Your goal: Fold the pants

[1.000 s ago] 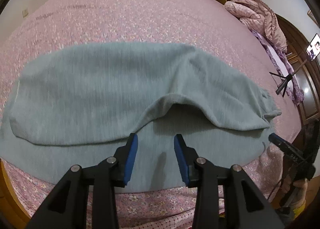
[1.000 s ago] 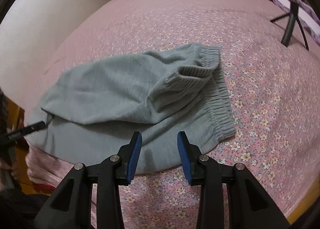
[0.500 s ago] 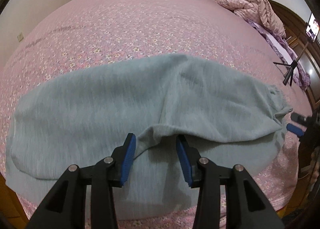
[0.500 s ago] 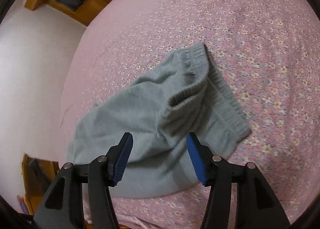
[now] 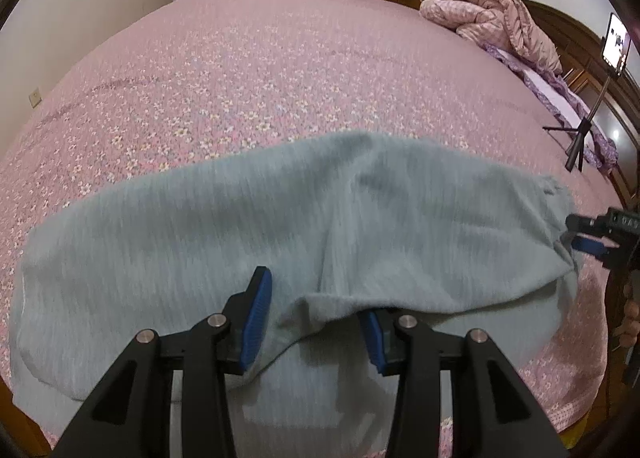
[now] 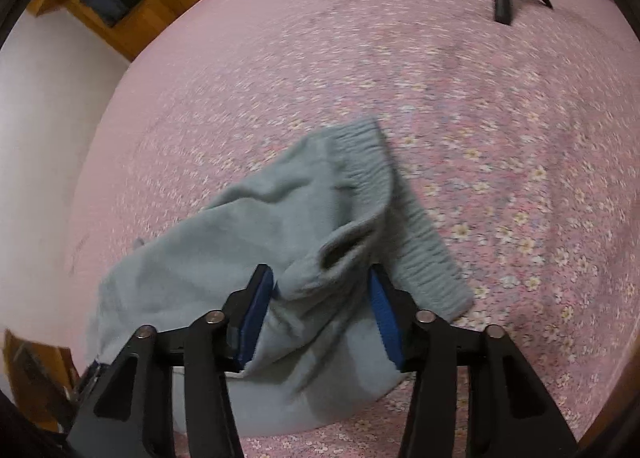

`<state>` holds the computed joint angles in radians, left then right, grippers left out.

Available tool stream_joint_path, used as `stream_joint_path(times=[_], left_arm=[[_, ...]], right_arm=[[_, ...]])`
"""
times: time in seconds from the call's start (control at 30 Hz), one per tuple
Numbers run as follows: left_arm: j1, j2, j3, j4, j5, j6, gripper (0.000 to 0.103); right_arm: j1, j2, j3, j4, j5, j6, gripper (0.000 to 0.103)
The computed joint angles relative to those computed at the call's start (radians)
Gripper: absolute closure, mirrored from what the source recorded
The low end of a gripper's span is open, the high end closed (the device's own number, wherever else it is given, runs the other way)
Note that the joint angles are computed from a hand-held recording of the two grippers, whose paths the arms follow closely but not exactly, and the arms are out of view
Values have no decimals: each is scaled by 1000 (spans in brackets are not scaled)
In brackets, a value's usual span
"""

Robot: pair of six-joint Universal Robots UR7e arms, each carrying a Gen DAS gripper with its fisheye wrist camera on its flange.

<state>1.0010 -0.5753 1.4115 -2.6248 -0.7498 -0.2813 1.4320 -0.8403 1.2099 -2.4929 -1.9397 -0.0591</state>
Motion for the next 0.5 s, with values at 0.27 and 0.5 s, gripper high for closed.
stream_joint_path(times=[0.27, 0.5], left_arm=[[3, 4, -6, -31, -21, 5, 59], [6, 3, -2, -58, -29, 24, 62]], right_arm=[[-10, -30, 22, 60, 77, 60, 53], [5, 22, -28, 36, -6, 61, 79]])
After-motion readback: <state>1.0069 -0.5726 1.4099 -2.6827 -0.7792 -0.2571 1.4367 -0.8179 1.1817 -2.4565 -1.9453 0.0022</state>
